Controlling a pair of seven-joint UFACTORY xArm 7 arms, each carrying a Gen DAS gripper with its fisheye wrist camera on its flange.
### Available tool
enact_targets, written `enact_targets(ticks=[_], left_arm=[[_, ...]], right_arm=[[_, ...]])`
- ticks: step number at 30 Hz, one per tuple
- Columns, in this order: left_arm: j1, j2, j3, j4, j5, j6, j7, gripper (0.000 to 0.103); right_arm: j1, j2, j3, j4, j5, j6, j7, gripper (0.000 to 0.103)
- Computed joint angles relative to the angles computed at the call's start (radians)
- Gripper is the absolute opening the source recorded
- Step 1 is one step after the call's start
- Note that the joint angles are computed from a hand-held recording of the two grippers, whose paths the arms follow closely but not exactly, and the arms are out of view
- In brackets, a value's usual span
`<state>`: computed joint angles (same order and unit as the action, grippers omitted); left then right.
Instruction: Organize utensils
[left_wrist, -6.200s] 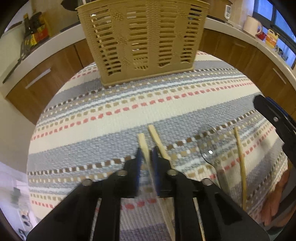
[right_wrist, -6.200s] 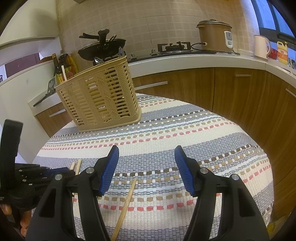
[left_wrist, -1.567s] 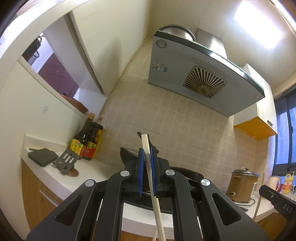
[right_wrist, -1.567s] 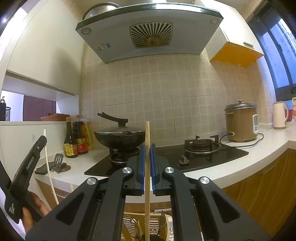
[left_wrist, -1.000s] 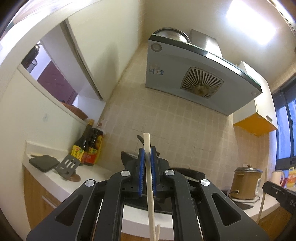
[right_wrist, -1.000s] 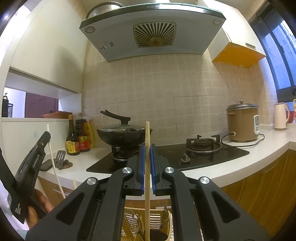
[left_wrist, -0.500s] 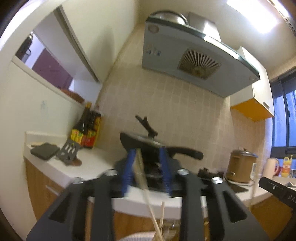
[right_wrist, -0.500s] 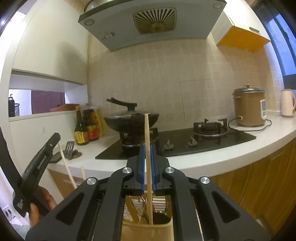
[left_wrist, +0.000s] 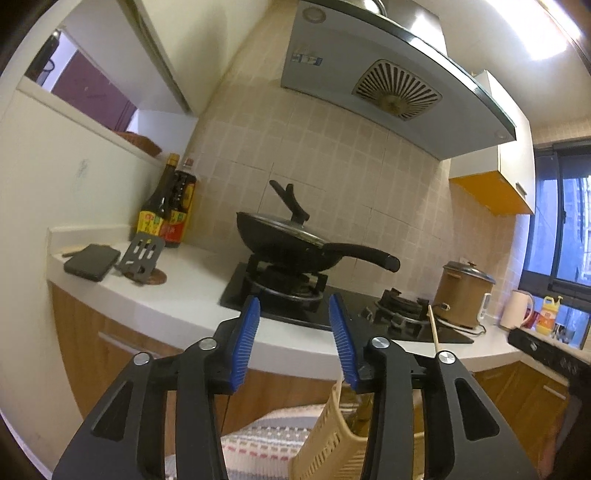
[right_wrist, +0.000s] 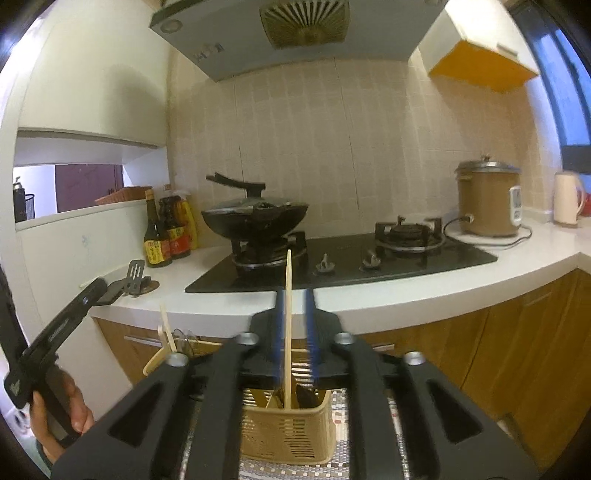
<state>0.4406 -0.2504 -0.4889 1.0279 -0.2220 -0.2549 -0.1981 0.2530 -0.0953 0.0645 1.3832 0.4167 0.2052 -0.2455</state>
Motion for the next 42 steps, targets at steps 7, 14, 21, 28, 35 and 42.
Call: enact_targets(ticks=[7,14,21,28,35,42], left_arm=[[-0.270,0.016,0.262,-0.001,0.095,0.066,-0.022,0.045],[-0.450,0.038,0.434,0.010,0.144,0.108,-0.041,0.045],[-0.452,0.037,0.438,-0.007,0.162,0.110,-0.068,0.045],[-0.397,0.022,0.387,-0.020,0.185,0.111,-0.092,0.045],[-0.423,-0.032,0.410,-0.069,0.209,0.142,-0.077,0.045],[-0.626,-0.127,0.577,-0.131,0.155,0.263,0.029,0.049]], right_arm=[[-0.073,0.365,0.020,0.596,-0.007,0.566,0.088,0.055],[-0.055,0.615,0.073,0.979,-0.144,0.802,0.184,0.014],[-0.066,0.352,0.077,0.559,-0.139,0.457,0.087,0.004],[-0.037,0.212,0.059,0.292,-0.206,0.106,0.105,0.004],[-0.033,0.104,0.057,0.081,-0.230,-0.050,0.101,0.004],[-0.025,-0.041,0.016,-0.043,-0.168,0.052,0.104,0.005]])
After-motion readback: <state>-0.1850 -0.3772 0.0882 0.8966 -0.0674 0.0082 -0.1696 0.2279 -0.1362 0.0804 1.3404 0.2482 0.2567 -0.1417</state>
